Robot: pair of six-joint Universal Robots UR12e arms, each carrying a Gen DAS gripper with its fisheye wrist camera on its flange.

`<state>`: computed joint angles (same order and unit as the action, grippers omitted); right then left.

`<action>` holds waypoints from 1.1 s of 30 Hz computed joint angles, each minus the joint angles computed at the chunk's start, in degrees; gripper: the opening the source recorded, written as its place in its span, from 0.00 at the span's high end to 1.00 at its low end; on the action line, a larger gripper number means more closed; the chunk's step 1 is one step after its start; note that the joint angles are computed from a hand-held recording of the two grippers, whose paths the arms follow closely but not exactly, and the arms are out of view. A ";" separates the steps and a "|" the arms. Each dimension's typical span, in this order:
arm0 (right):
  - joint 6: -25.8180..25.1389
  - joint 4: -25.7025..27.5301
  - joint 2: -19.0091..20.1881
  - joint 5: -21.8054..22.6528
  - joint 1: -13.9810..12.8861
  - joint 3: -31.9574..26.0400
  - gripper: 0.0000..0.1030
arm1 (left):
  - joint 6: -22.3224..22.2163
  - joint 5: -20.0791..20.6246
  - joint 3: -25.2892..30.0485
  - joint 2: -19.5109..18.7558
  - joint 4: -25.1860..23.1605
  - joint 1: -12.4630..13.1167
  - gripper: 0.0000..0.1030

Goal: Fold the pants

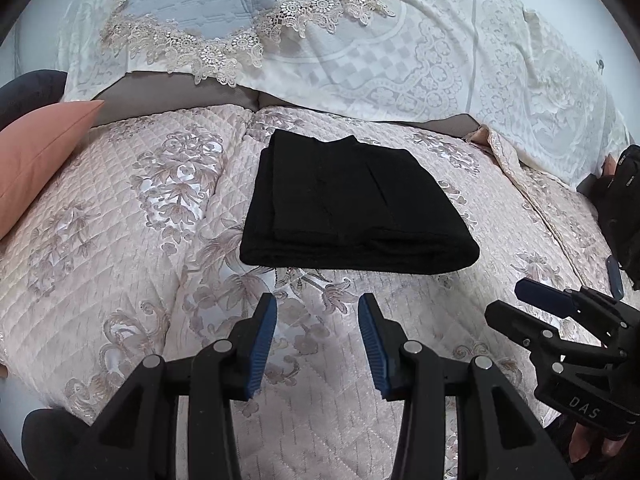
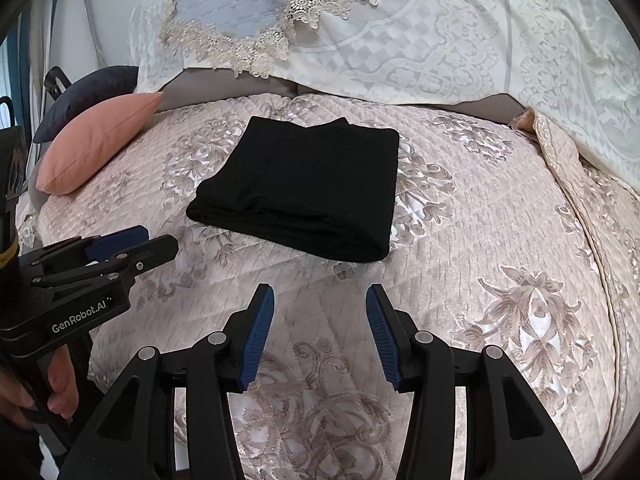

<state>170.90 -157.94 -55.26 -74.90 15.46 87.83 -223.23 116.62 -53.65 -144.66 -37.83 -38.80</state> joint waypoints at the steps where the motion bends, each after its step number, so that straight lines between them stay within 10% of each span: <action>1: -0.05 0.03 -0.02 0.05 0.00 0.05 0.53 | -0.02 0.00 -0.01 0.00 0.04 0.01 0.56; 33: -1.49 0.67 -0.03 -0.10 0.36 0.15 0.53 | -1.32 -0.98 -0.64 0.25 -0.04 0.07 0.56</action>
